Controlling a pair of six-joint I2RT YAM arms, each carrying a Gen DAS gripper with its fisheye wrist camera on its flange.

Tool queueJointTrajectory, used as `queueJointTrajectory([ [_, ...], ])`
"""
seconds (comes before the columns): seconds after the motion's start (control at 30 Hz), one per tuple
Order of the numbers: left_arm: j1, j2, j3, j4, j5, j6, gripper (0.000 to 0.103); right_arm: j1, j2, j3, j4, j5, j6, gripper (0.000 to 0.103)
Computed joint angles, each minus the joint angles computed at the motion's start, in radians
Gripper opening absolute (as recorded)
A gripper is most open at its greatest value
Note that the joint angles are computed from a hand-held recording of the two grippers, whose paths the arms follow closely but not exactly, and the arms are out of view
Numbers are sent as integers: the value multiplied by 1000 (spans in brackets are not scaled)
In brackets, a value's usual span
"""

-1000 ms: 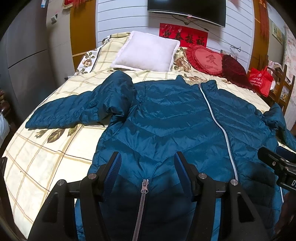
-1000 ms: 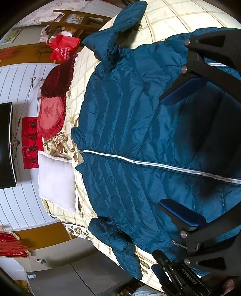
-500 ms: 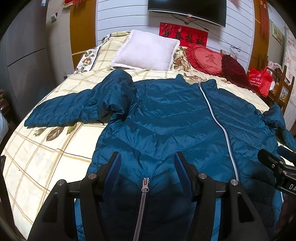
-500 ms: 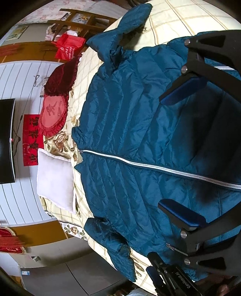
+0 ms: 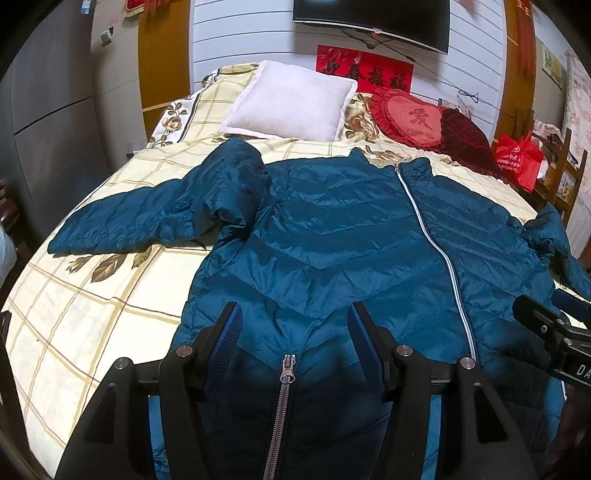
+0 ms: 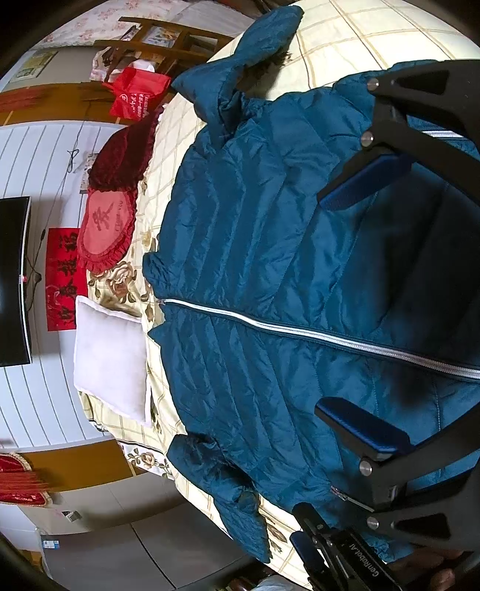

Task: Fold large clothes

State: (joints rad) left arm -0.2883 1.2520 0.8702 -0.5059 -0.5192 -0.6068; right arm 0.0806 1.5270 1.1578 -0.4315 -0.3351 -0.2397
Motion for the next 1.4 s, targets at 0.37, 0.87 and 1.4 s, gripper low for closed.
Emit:
queueJointTrajectory([
  [0.37,2,5,1,4,-4,5,47,-10,13,12,-21,-10,14,103],
  [0.87,42,32,36,-9,3,5,47,-3,42,58,-40,-8,11,103],
  [1.4,93,74,103,-40,36,50,47,49,111,175,-68,-9,46,103],
])
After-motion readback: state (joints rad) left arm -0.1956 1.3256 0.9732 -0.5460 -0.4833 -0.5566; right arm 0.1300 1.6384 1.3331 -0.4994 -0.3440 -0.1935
